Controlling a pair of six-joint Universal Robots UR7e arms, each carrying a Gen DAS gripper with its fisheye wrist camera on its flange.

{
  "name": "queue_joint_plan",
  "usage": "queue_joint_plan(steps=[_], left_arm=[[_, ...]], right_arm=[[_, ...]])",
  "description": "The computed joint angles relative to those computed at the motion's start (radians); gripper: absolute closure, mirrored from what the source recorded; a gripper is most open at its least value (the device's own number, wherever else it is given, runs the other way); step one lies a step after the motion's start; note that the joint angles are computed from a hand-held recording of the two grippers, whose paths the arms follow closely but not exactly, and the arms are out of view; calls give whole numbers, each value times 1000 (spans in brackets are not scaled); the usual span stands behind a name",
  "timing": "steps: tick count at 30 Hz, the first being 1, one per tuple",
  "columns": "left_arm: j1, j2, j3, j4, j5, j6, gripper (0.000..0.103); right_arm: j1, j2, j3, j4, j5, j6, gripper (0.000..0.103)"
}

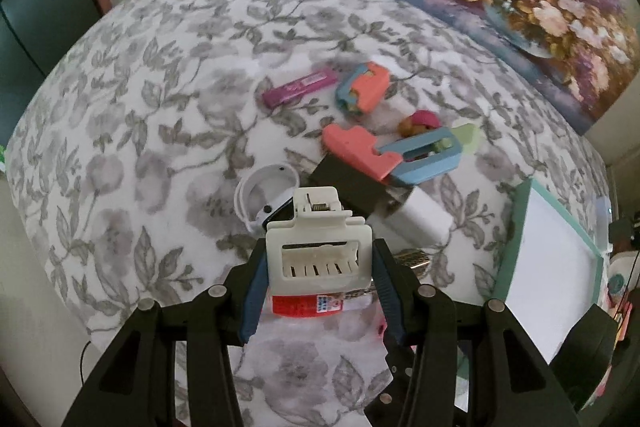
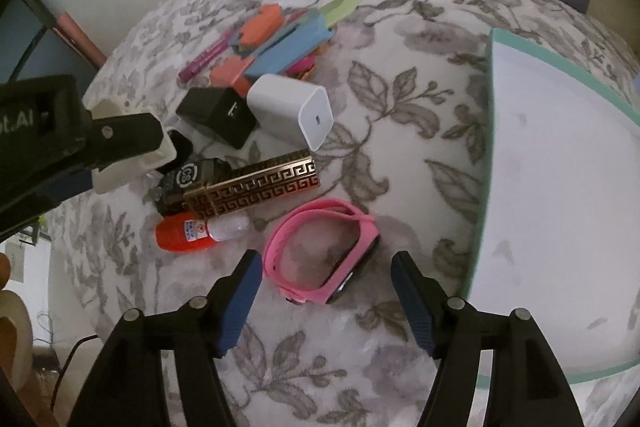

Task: Organize rigid objects

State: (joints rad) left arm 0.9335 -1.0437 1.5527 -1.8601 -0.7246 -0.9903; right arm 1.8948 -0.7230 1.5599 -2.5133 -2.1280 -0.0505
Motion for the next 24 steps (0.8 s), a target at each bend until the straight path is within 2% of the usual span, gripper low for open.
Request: queue_joint_plan(steps=[8,16,19,24], left_arm=[[18,10,-12,-8,-18,2,52],[45,8,-14,0,-47,-33,52],[47,6,-12,-2,-50,-38,52],[46,5,-11,-10,-51,-32,52]], right_arm=[[28,51,-27,-10,-71,-31,26],[48,80,-32,-35,-125,-45,28],[49,79,-27,-53,-117,-37,34],[46,75,-28,-72,-66,-43,62]])
